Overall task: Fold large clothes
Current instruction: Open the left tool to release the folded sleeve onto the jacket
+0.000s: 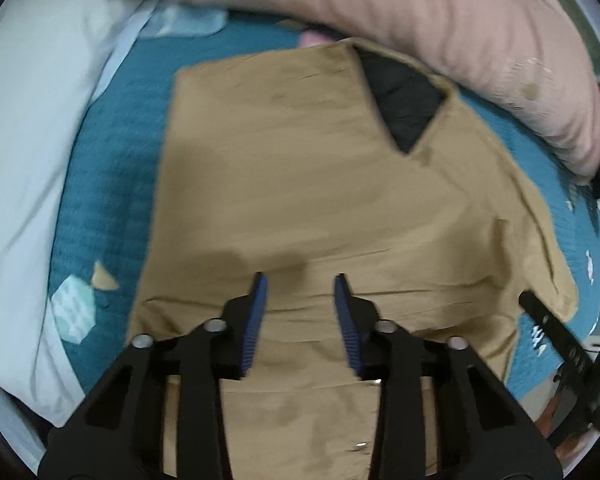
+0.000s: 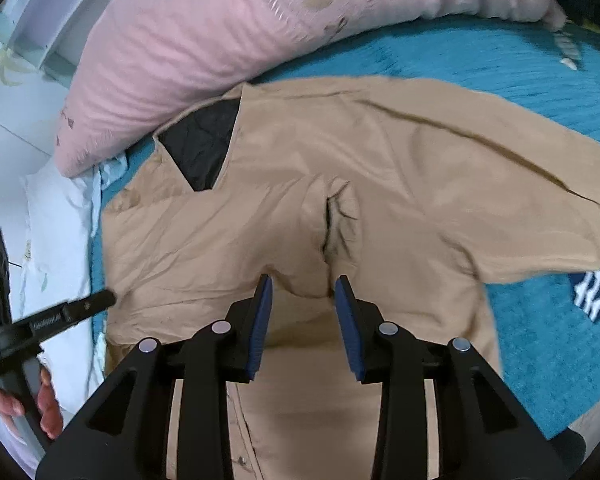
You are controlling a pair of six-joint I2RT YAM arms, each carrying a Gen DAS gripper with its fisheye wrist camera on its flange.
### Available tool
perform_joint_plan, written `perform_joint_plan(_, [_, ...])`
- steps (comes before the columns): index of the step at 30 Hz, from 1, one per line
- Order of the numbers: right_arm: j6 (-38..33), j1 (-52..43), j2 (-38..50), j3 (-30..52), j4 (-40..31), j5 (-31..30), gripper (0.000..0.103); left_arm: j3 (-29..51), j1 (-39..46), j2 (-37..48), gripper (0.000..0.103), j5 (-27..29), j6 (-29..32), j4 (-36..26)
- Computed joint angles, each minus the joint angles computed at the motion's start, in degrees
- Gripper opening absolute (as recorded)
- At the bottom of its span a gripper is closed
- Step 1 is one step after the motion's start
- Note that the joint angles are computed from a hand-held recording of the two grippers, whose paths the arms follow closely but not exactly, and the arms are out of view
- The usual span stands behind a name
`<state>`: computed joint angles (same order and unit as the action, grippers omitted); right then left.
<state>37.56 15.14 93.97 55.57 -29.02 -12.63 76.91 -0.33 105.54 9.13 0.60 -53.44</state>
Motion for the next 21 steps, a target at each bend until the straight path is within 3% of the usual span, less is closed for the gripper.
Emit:
perform_joint_plan(2, [0.7,0.63,2.79,0.86,0.81,0.01,0.032,-1.63,2.72,1.2,0.005,-0.76,1.65,1.26])
perform_joint_plan(4, [1.74,0.94,6.79,1.92,2.29,-1.44,0.026,-3.31,4.88,3.37,0.0,-1.86,2.99,3.19])
perform_joint_plan(6, [2.76,1.73,9.27,2.48,3.38,-0.72,0.006,-4.52,6.14,5.35,0.0,-2.89,3.55,4.74])
perform_joint_plan(7, [2.84,2.22,10.68,3.09,3.42,0.08,0.004,-5.18,7.09,6.49,0.0,-2.59,3.64,5.74])
perform_joint_plan(15, [2.35,3.07,7.47,3.48,0.45,7.68,0.0,-5.21,8.86,6.74,0.0,-0.31,5.02,6.06])
perform_joint_plan(21, [1.76,1.71,17.61,4.64,2.37,5.3,0.0,-4.65,9.71,9.29,0.0,1.73,3.74,7.0])
